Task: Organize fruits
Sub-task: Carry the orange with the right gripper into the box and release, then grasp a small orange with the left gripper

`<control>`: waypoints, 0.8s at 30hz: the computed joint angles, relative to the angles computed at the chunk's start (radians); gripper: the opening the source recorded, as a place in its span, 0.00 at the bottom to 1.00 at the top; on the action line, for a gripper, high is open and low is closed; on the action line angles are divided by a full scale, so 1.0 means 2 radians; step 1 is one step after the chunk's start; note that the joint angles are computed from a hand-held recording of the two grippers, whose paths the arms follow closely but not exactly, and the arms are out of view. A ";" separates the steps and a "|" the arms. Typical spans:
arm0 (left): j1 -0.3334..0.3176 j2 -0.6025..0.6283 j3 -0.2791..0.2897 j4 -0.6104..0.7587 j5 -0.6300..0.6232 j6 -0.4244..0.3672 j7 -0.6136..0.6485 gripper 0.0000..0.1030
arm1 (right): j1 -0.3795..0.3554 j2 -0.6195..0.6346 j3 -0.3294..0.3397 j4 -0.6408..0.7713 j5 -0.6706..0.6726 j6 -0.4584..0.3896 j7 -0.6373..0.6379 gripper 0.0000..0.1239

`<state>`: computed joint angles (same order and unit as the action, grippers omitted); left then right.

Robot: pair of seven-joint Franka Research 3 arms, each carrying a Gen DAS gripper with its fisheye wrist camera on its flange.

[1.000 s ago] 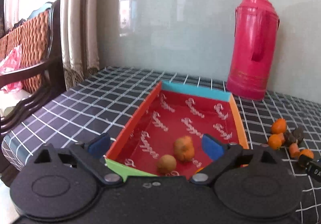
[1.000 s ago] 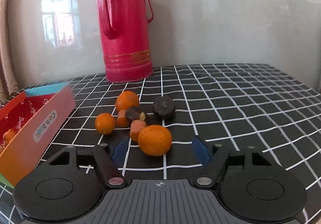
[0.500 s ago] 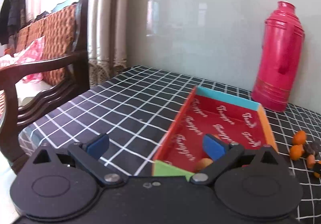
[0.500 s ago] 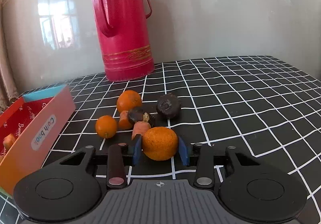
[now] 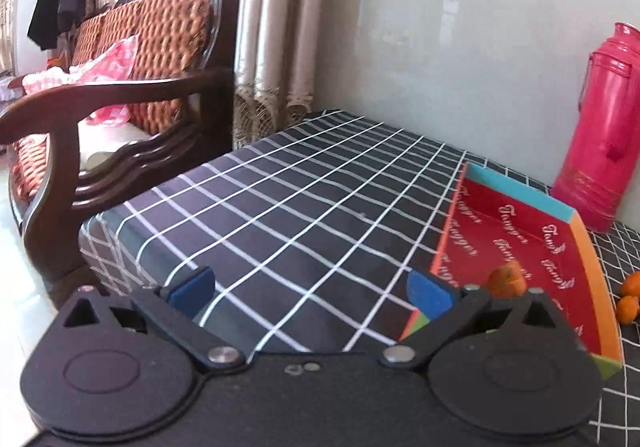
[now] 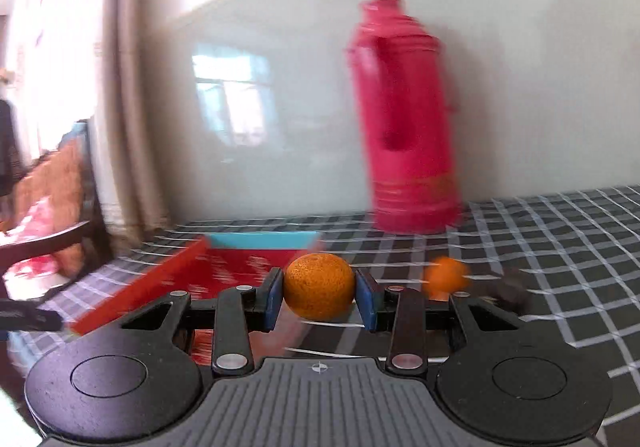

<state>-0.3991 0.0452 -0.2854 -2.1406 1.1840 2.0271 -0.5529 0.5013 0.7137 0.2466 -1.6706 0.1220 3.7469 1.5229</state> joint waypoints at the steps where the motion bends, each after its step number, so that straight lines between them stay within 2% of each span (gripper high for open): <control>1: 0.001 -0.005 0.001 -0.007 -0.002 0.004 -0.004 0.94 | 0.000 0.004 0.004 0.010 -0.011 -0.010 0.000 0.31; 5: 0.003 -0.018 -0.002 -0.023 -0.014 -0.007 -0.008 0.94 | 0.003 0.024 0.017 0.051 -0.044 -0.061 -0.008 0.31; 11: 0.009 -0.038 -0.007 -0.046 -0.025 -0.011 -0.018 0.94 | 0.030 0.039 0.008 0.080 -0.030 -0.103 -0.044 0.31; 13: 0.011 -0.043 -0.008 -0.050 -0.027 -0.012 -0.021 0.94 | 0.047 0.043 -0.007 0.086 -0.011 -0.097 -0.060 0.32; 15: 0.013 -0.046 -0.009 -0.054 -0.029 -0.011 -0.023 0.94 | 0.053 0.044 -0.011 0.088 -0.001 -0.096 -0.072 0.37; 17: 0.015 -0.046 -0.011 -0.053 -0.032 -0.011 -0.023 0.94 | 0.053 0.046 -0.009 0.085 0.010 -0.081 -0.077 0.68; 19: 0.016 -0.046 -0.012 -0.052 -0.031 -0.010 -0.023 0.94 | 0.039 0.046 0.007 0.072 0.002 -0.043 -0.069 0.69; 24: 0.013 -0.036 -0.013 -0.040 -0.022 -0.013 -0.012 0.94 | 0.053 0.037 -0.012 0.058 0.041 -0.008 -0.076 0.69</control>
<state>-0.3728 -0.0259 -0.3124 -2.2206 1.1394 2.0004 -0.5776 0.6076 0.7876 0.2234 -1.5542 0.2030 3.7314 1.3711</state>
